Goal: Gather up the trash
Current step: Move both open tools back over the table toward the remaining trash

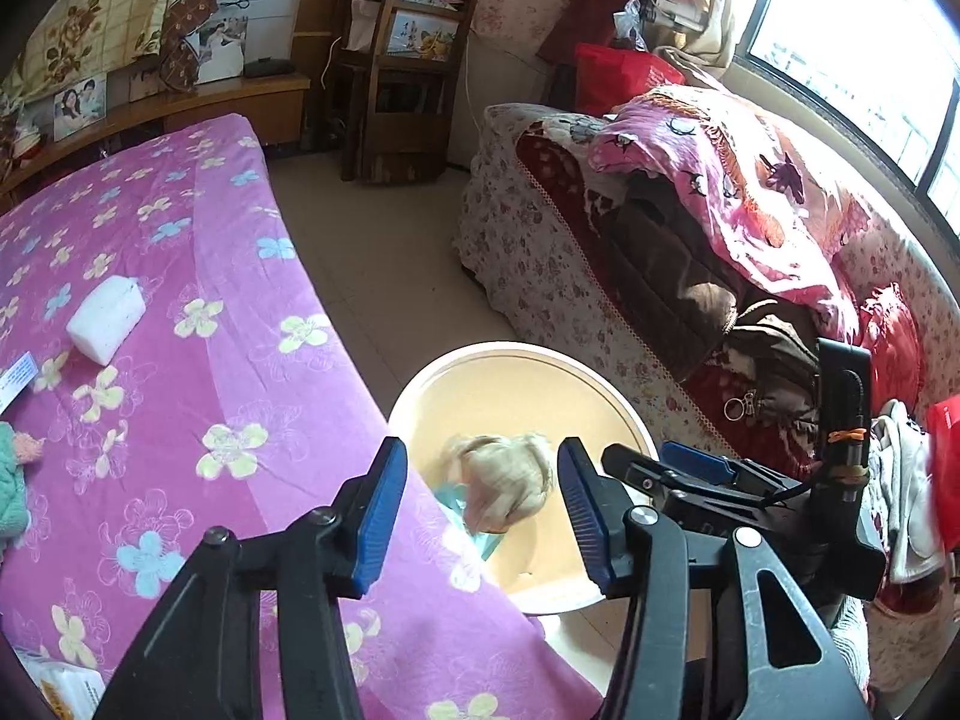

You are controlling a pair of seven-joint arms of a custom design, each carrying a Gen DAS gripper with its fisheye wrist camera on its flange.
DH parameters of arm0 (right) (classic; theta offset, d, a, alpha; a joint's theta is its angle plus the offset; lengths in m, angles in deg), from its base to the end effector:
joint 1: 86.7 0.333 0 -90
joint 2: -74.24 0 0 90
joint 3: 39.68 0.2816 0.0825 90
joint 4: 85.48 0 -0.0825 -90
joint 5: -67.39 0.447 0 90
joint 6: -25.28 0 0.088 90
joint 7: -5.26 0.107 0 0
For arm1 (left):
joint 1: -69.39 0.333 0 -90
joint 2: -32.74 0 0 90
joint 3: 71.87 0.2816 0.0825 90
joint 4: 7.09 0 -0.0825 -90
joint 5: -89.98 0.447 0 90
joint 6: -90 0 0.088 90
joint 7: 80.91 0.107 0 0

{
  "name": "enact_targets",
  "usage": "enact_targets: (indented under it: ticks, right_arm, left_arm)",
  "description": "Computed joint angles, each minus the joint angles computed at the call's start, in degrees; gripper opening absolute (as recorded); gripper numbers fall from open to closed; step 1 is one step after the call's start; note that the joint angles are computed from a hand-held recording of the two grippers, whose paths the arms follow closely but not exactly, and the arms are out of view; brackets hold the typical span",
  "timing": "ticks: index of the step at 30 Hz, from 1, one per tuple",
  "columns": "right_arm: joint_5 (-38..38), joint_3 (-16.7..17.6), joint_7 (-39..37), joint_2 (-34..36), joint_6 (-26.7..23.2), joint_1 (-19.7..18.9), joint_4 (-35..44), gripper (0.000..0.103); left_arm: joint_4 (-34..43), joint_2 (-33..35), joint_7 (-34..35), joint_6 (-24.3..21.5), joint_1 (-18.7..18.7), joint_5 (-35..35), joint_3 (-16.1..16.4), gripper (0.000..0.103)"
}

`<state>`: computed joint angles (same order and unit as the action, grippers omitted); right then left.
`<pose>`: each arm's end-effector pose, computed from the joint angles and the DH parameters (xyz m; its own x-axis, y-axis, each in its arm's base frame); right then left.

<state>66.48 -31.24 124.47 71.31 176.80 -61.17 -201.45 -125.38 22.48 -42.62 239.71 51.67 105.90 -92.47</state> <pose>0.5359 0.3628 0.4901 0.1800 -0.9418 -0.2840 -0.8329 0.0077 -0.5533 0.4773 -0.3970 0.5350 -0.0763 -0.9570 0.2800 -0.7683 -0.1226 -0.6283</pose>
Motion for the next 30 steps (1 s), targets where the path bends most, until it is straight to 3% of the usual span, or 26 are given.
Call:
enact_targets:
  ticks: [17,30]
  right_arm:
    - [-5.53,1.40,4.02,-0.89,-0.76,1.38,1.60,0.076]
    - [-8.32,3.10,5.13,1.96,-1.81,4.35,7.14,0.076]
  left_arm:
    - [-5.79,-8.54,-3.26,-4.03,2.47,2.23,-1.87,0.054]
    - [-14.06,-20.57,-4.83,-6.52,5.45,1.69,-3.44,0.066]
